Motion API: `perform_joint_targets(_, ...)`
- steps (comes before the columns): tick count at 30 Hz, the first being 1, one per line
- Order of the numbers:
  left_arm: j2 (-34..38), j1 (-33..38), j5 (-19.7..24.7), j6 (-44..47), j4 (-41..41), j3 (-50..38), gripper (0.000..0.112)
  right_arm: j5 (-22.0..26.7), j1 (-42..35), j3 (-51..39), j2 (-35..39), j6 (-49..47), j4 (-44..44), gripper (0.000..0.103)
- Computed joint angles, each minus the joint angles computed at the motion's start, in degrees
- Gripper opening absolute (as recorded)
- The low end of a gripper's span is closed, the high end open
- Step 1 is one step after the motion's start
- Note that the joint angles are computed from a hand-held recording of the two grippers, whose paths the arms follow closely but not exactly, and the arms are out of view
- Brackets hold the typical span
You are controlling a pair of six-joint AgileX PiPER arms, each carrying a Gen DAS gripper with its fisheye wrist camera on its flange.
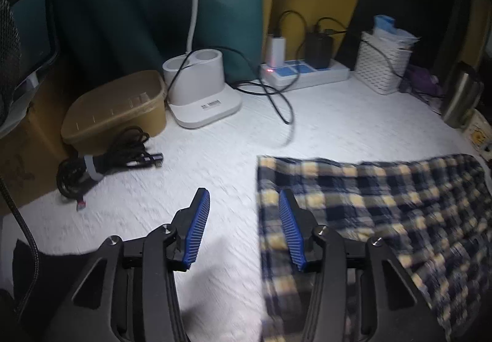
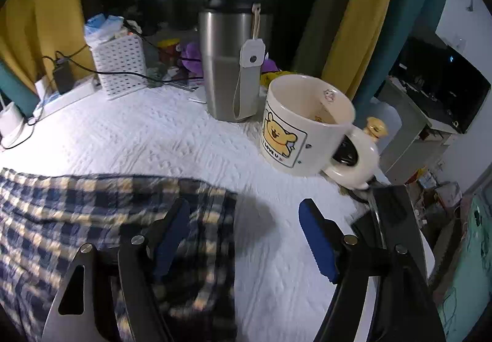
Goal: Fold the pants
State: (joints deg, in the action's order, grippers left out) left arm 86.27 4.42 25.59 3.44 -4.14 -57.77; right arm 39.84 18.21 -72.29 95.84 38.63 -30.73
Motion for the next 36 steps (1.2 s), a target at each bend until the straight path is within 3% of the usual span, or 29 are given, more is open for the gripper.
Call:
perform_joint_targets(8,-7.44,-0.77,-0.24,8.8,-9.77,9.22,0.054,0.52,5.26,10.03,-10.08,5.34,-2.52,0.077)
perform_joint_targets(22,-22.86,0.11,1.85,13.2,-15.14,20.78,0.055,4.13,13.4,24.51,-24.39,17.77,-8.04,0.078)
perform_joint_targets(30,-32.25,-3.98,3.08,5.96,-9.74,26.57,0.056,7.93,20.71,29.59,-30.18,22.98,-9.52,0.078)
perform_joint_targets(32,-34.83,-5.07,3.27,4.15,-8.45,27.89,0.066,9.4,23.53,29.8,-30.83,24.52,-10.22,0.078)
perform_joint_targets(36,-39.8,-7.77,4.13,-0.38,-4.48,30.14,0.07,12.09,29.26,29.89,-31.57,28.76,-12.61,0.078)
